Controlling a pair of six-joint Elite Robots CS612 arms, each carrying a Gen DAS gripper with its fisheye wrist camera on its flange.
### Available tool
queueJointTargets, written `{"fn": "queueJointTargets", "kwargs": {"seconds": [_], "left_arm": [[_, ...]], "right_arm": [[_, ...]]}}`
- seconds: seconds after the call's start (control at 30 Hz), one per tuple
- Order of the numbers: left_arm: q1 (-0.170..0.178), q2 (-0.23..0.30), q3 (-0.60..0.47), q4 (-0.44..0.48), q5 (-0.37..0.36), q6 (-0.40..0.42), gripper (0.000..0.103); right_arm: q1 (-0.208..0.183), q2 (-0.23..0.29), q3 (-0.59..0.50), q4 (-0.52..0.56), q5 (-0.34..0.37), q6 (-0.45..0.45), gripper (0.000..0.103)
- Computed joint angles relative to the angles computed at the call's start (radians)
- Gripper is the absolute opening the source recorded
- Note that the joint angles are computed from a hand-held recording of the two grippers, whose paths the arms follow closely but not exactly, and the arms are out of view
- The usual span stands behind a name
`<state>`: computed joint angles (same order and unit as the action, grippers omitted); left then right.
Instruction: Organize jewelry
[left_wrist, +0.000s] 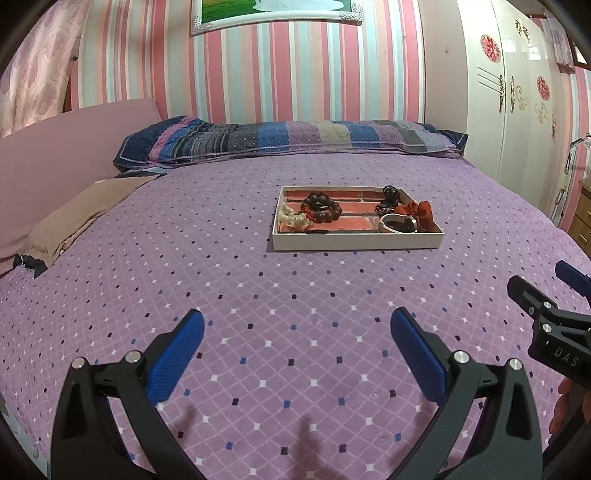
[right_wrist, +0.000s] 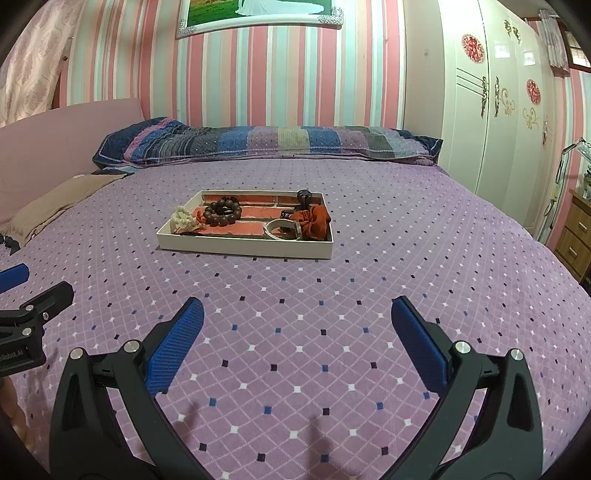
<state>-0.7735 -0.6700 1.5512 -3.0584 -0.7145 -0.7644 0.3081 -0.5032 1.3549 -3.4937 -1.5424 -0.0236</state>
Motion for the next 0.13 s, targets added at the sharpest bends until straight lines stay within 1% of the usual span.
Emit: {"fn": "queueJointTargets", "kwargs": {"seconds": [0.13], "left_arm": [[-0.001, 0.001, -0.002, -0.005, 0.005, 0.007, 0.099]], "right_arm": [[0.0, 0.001, -0.002, 0.002, 0.0, -0.001, 0.099]]}}
